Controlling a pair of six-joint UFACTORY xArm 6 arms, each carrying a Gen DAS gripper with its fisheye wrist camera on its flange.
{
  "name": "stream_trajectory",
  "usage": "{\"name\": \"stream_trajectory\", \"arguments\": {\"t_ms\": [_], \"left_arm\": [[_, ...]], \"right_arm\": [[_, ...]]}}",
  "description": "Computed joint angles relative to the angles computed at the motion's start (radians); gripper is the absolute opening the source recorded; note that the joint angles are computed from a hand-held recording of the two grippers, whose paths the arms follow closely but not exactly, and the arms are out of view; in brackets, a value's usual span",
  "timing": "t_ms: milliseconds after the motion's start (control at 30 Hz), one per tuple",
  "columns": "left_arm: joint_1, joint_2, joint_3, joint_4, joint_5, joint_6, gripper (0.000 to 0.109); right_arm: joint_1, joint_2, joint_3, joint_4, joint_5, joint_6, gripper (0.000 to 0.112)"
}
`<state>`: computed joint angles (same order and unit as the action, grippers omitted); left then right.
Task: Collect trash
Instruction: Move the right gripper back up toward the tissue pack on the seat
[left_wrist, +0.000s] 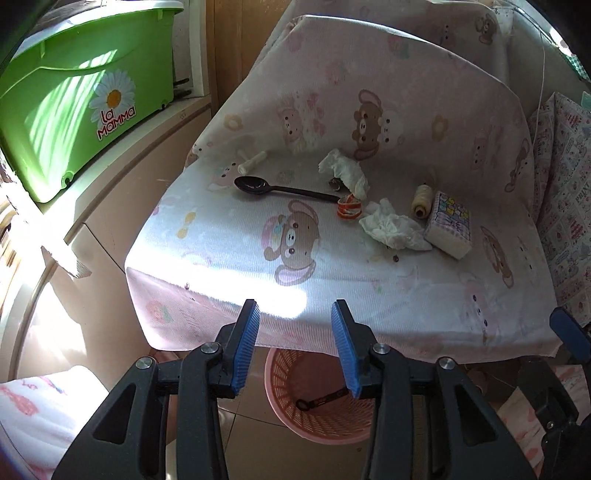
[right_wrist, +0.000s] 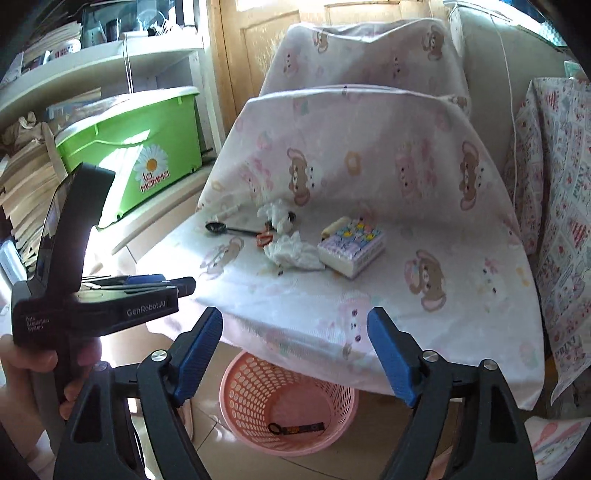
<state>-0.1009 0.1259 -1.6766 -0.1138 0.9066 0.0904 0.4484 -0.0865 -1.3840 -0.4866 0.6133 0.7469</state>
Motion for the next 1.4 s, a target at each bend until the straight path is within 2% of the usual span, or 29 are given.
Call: {"name": "stream_trajectory", "arguments": {"t_ms": [167, 300, 400, 500, 567, 600, 667, 700, 733, 833, 900, 967, 1033, 1100, 1233, 1400], "left_arm": [[-0.017, 0.041, -0.126, 0.001, 0.01, 0.04, 0.039], [-0.025, 0.136, -0.328, -0.02, 0.054, 0.067, 0.039], [-0.032, 0.22, -0.483, -0.006, 0.065, 0.06, 0.043], [-0.032, 0.275, -0.57, -0.009, 0.053, 0.05, 0.048], [-0.033, 0.27, -0.543, 0.0, 0.012, 0.039, 0.054], [-0.033, 0.246, -0.485, 0.006, -0.031, 0.032, 0.056], [-0.029, 0.208, -0.379, 0.013, -0.092, 0.007, 0.071], [-0.025, 0.203, -0.352, 0.012, -0.095, -0.008, 0.075], [-0.022, 0.211, -0.348, 0.006, -0.075, -0.019, 0.081], [-0.014, 0.298, -0.468, -0.021, 0.078, -0.033, 0.081], [-0.003, 0.338, -0.527, -0.062, 0.127, -0.055, 0.081], [-0.004, 0.36, -0.557, -0.067, 0.138, -0.065, 0.082], [-0.015, 0.356, -0.539, -0.027, 0.112, -0.065, 0.084], [-0.029, 0.347, -0.511, 0.011, 0.086, -0.067, 0.087], [-0.048, 0.367, -0.529, 0.027, 0.117, -0.058, 0.1], [-0.075, 0.375, -0.509, 0.077, 0.11, -0.06, 0.101]], "right_arm": [[-0.051, 0.041, -0.129, -0.021, 0.018, -0.051, 0.085], [-0.1, 0.097, -0.269, -0.067, 0.034, -0.071, 0.085], [-0.131, 0.139, -0.354, -0.1, 0.036, -0.091, 0.086], [-0.153, 0.167, -0.395, -0.118, 0.031, -0.102, 0.087], [-0.164, 0.171, -0.386, -0.122, 0.027, -0.098, 0.087], [-0.169, 0.17, -0.375, -0.125, 0.026, -0.087, 0.087], [-0.183, 0.158, -0.323, -0.115, 0.011, -0.057, 0.087], [-0.191, 0.155, -0.3, -0.093, 0.003, -0.053, 0.087], [-0.197, 0.157, -0.286, -0.065, 0.007, -0.057, 0.087], [-0.213, 0.186, -0.303, -0.009, 0.054, -0.086, 0.087], [-0.226, 0.196, -0.318, -0.03, 0.059, -0.064, 0.087], [-0.237, 0.195, -0.315, -0.081, 0.047, -0.017, 0.087], [-0.241, 0.205, -0.332, -0.106, 0.07, 0.002, 0.087], [-0.25, 0.214, -0.339, -0.048, 0.071, -0.026, 0.087], [-0.253, 0.228, -0.347, 0.023, 0.07, -0.057, 0.087], [-0.236, 0.235, -0.351, -0.011, 0.088, -0.059, 0.087]]}}
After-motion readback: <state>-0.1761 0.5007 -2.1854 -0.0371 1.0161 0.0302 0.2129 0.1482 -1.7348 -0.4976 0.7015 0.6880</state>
